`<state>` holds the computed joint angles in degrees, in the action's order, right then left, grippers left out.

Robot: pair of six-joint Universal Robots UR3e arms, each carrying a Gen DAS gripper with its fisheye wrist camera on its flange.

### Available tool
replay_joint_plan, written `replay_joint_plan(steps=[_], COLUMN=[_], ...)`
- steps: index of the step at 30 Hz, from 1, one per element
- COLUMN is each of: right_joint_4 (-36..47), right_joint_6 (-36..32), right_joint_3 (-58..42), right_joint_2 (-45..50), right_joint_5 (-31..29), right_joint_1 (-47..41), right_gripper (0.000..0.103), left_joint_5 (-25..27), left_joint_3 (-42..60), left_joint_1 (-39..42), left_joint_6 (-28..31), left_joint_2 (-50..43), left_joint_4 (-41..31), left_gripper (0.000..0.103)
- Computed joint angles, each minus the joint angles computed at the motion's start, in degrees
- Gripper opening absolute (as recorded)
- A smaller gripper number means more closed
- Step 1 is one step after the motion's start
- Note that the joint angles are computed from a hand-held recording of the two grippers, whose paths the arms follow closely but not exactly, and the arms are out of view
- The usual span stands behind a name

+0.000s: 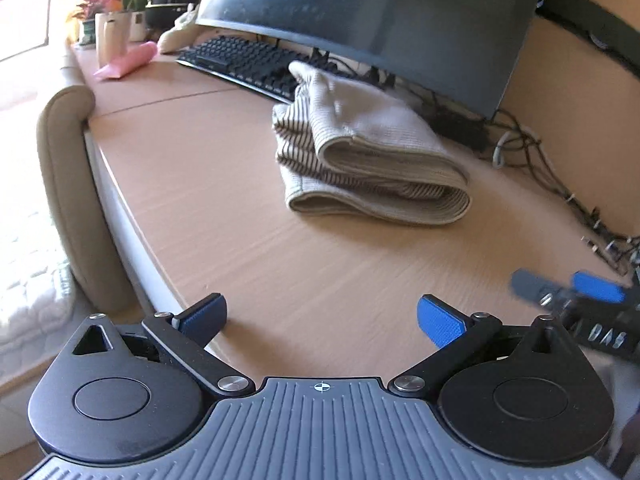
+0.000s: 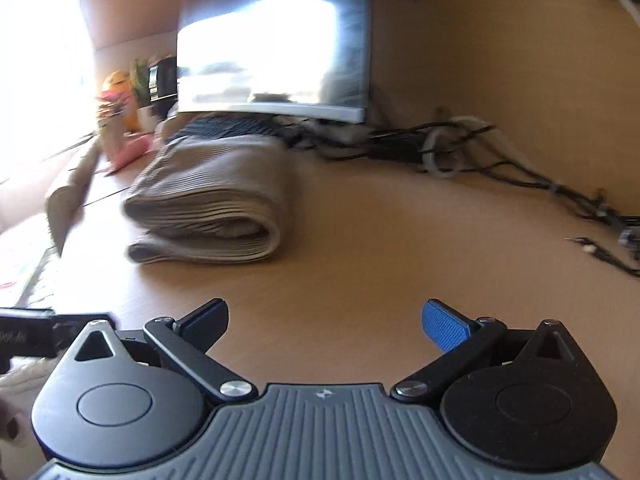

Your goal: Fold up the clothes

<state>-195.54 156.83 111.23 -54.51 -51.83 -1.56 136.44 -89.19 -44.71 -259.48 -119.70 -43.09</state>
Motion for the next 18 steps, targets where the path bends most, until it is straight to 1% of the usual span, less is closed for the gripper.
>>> replay_joint_plan(steps=[3,6,8,11,13,18], right_joint_4=[0.97,2.47,3.00,2.83,2.57,2.86], right_joint_6=[1.35,0.72,-0.78,-3.06,-4.55,-5.16], right_joint_3=[-0.37,-0.80,-0.74,-0.20,0.22,0.19], right_joint_2=[0.37,0.50,0.34,-0.24,-0.58,-0.56], right_joint_5=[2.64,4.65,4.79,3.81,2.96,3.27], right_joint_1=[-1.98,-2.74,-2.39,-1.32,-0.61,-0.66], right_gripper=[0.103,0.103,0.103,0.103,0.103,0.103], left_joint_5=[0.29,0.96,1.14,1.35,1.33,1.72], left_joint_3=[2.87,5.48,8.92,12.34,12.09,7.87], left_joint_1=[-0.49,-1.00,-1.20,-1.37,-1.36,-1.15], left_joint_6=[-0.92,-1.00,-1.01,-1.97,-2.51,-4.63], left_joint_2=[-1.21,-2.77,-4.26,-5.80,-5.57,-3.56], left_joint_4=[-4.19,-7.54,-12.52,-17.44,-17.36,-12.34], left_gripper=[0.103,0.103,0.103,0.103,0.103,0.103])
